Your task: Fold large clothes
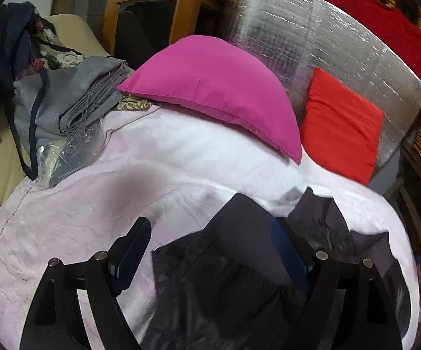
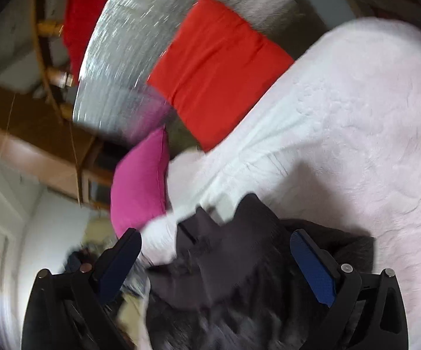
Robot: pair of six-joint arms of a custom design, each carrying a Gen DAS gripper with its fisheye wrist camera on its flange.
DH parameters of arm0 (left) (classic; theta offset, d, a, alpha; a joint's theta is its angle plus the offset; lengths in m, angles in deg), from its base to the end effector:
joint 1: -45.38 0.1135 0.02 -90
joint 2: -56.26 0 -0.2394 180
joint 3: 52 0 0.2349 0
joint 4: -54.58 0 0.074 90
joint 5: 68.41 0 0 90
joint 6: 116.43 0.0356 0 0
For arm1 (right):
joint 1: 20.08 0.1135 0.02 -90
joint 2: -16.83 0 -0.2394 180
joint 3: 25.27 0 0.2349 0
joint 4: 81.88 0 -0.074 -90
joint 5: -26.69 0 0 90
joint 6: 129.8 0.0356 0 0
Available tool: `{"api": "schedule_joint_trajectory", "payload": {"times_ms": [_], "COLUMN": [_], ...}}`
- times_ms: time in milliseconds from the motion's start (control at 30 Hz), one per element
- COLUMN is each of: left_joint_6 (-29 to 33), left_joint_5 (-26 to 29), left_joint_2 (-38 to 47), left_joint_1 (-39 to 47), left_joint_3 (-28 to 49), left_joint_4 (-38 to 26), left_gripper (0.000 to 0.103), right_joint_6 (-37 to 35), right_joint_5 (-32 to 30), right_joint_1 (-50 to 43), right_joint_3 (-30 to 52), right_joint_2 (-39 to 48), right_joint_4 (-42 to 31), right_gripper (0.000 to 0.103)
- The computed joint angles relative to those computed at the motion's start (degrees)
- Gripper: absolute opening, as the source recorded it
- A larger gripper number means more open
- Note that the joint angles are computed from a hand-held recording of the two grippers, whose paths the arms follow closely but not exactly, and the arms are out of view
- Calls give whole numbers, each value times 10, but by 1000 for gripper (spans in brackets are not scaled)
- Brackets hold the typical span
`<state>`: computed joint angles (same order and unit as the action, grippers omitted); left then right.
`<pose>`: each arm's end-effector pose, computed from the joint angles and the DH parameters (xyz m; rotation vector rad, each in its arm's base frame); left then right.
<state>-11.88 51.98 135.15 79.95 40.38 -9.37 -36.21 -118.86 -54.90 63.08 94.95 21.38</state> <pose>0.2317 0.1378 0.3225 -0.1785 2.3021 -0.2244 0.2133 -0.1126 0.3032 0.5196 2.2585 1.0396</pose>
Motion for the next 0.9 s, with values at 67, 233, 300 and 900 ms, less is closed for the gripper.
{"api": "schedule_joint_trajectory", "payload": {"times_ms": [67,233,300,900], "left_joint_6": [64,144,165,144], "left_joint_5": [21,4,11,-90], "left_joint_2": [6,21,25,30], "left_joint_1": [21,26,18,-55], "left_joint_3": [-5,-40,-47,-86], "left_joint_4": [-23,-38,-51,18], "left_gripper": [84,84,84,8], "right_joint_6": [-88,-192,-205,-205], "right_joint_5": [26,78,105,235], "right_joint_1": [-11,3,30,98], "right_joint_3": [2,-36,-50,-67], "right_joint_2": [-2,5,-1,-30], "right_joint_4": [-47,-74,-67,-35], "right_gripper": [102,84,73,8]}}
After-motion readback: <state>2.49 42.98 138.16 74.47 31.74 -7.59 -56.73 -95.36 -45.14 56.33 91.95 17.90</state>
